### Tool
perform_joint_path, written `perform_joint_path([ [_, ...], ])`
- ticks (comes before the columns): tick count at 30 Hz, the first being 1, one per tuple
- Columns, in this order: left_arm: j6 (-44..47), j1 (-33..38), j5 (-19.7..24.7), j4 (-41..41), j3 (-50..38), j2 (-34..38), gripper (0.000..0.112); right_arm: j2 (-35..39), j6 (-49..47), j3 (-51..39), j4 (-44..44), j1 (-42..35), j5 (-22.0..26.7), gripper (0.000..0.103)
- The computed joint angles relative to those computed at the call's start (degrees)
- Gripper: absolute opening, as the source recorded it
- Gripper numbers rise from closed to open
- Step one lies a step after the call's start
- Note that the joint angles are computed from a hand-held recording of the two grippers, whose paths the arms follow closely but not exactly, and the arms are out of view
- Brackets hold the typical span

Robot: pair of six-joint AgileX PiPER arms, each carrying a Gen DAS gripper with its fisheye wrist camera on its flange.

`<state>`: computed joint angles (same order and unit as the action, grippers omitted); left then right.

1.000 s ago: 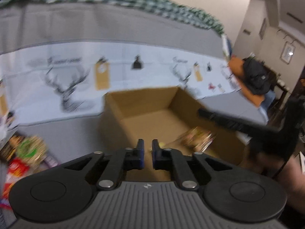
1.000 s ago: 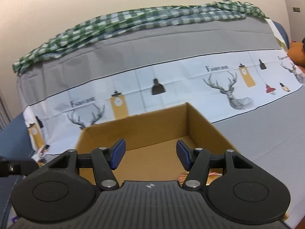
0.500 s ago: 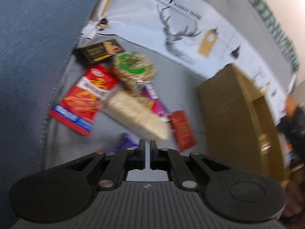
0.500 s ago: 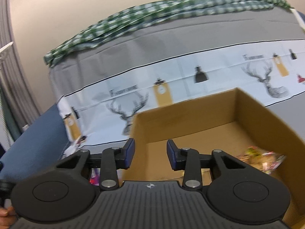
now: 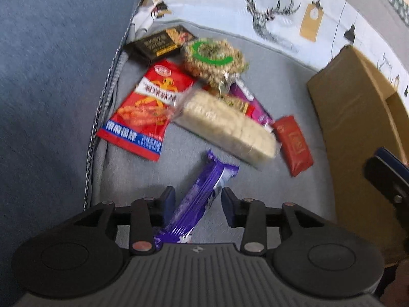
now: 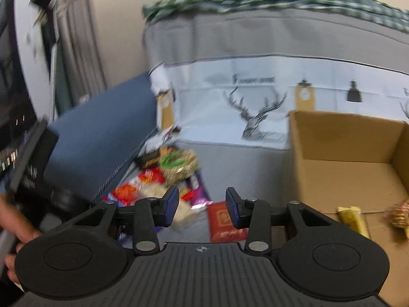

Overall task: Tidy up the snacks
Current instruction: 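Grasp the purple chocolate bar with the left tool while the right tool grasps the red packet, then lift the purple bar with the left tool while the right tool lifts the red packet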

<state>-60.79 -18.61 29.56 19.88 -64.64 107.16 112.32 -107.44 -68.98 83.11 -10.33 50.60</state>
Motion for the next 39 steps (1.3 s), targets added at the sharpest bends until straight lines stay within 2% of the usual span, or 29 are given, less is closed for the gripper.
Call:
perform_joint_path([
  [2,2.35,0.09,1.47,-1.74,-1.04,1.18,0.044,0.29,-1.33,0.81,0.65,1.99,-2.53,0.05],
  [6,2.16,-0.14,1.56,-1.12,-1.24,1.49,0.043,2.12,-1.67,0.36,1.97,5.31,-7.82,0.054],
  [7,1.94,-0.2,1.81,-0.74,-1.28,1.47,0.037,2.85,-1.77,-0.14,2.2,6.07,-9.13,0.054],
  [8,1.67,-0.2,1.92,-0.35,-1.35,1.53,0.022,3.74,-1.93,-0.79,2.44,6.9,-10.45,0.056],
  [10,1.8,0.28,1.4,-0.8,-0.86,1.26,0.015,5.75,-2.88,-2.37,3.05,8.69,-13.64,0.061],
  [14,2.53,0.94,0.47,-2.27,-0.47,0.95,0.015,9.64,1.32,-6.52,1.0,12.37,-20.93,0.07],
  [16,2.71,0.92,0.49,-2.41,-0.64,1.02,0.015,11.13,3.99,-8.08,-0.49,13.83,-23.95,0.071],
  [20,3.97,1.42,-0.6,-4.21,0.1,0.45,0.015,14.43,13.04,-12.62,-8.01,15.4,-25.61,0.076],
  [22,4.4,1.26,-0.51,-4.46,0.08,0.4,0.015,16.4,21.15,-15.69,-15.65,15.77,-25.01,0.074],
  [25,4.58,1.23,-1.0,-4.88,0.37,0.21,0.015,17.23,22.11,-16.18,-16.11,15.43,-24.39,0.071],
  [27,3.92,0.93,-1.16,-4.52,0.52,0.05,0.015,17.14,20.65,-16.0,-15.07,14.99,-22.99,0.05],
  [29,3.34,0.73,-1.43,-4.02,0.56,-0.1,0.015,16.53,16.67,-15.01,-12.4,14.34,-21.31,0.044],
  [34,0.71,0.09,-2.54,-3.09,1.61,-1.27,0.015,13.05,10.44,-11.39,-8.26,12.2,-16.86,0.042],
  [36,0.16,0.05,-3.52,-3.74,2.39,-2.05,0.015,10.21,8.5,-9.18,-8.01,10.59,-13.65,0.042],
  [39,0.13,-0.53,-4.55,-4.56,3.07,-3.07,0.015,5.08,9.47,-6.67,-12.53,7.84,-8.8,0.042],
])
